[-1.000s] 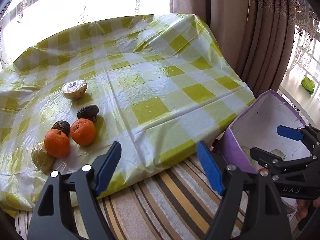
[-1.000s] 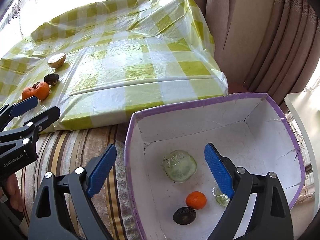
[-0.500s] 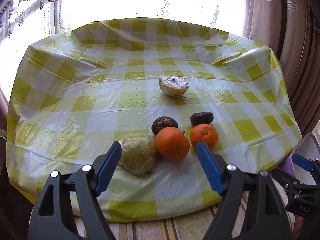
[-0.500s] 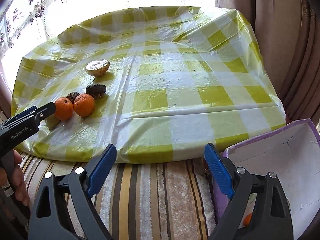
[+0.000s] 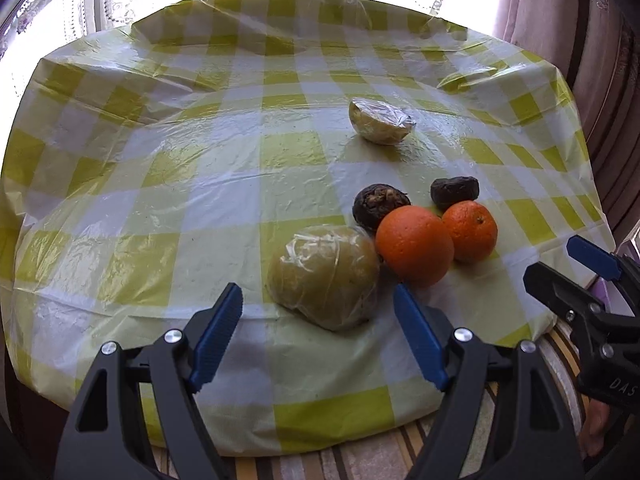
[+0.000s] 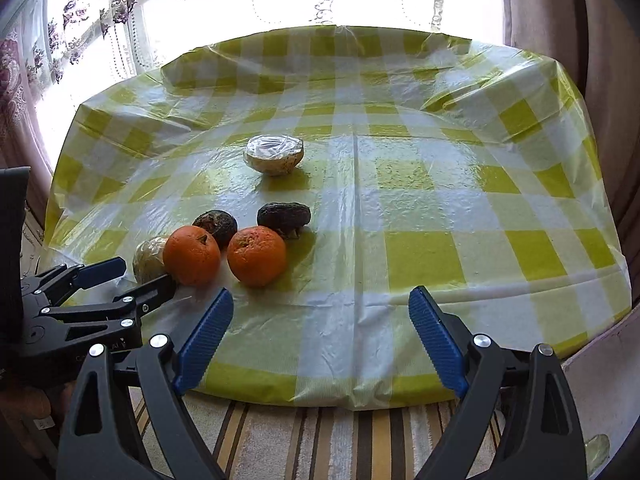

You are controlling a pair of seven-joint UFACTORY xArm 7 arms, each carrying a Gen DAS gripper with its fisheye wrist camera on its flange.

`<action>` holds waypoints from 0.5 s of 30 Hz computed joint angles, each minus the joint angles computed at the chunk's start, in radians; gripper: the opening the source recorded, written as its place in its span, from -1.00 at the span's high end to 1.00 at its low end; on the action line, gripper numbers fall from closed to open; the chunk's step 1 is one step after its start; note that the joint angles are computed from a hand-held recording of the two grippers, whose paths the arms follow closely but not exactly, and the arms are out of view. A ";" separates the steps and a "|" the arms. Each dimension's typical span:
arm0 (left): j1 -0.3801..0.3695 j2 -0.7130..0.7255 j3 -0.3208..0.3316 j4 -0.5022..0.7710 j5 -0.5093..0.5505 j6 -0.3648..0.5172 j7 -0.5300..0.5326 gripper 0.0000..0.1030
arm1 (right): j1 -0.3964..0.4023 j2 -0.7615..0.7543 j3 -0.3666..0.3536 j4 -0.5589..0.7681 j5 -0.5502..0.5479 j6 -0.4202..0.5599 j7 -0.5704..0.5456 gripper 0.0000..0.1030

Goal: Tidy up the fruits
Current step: 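Withdraw both tools from the box and approach the remaining fruits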

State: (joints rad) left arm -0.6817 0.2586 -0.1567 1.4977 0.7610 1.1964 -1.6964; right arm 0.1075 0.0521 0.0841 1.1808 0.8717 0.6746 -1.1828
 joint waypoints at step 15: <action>-0.010 0.021 0.018 0.007 0.048 0.000 0.045 -0.20 | 0.027 0.077 0.050 0.069 -0.015 -0.044 0.079 -0.69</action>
State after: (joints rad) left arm -0.6913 0.2794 -0.1382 1.5048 0.8087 1.1962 -1.6511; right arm 0.1350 0.1287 0.1339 1.2495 0.8563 0.6310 -1.1035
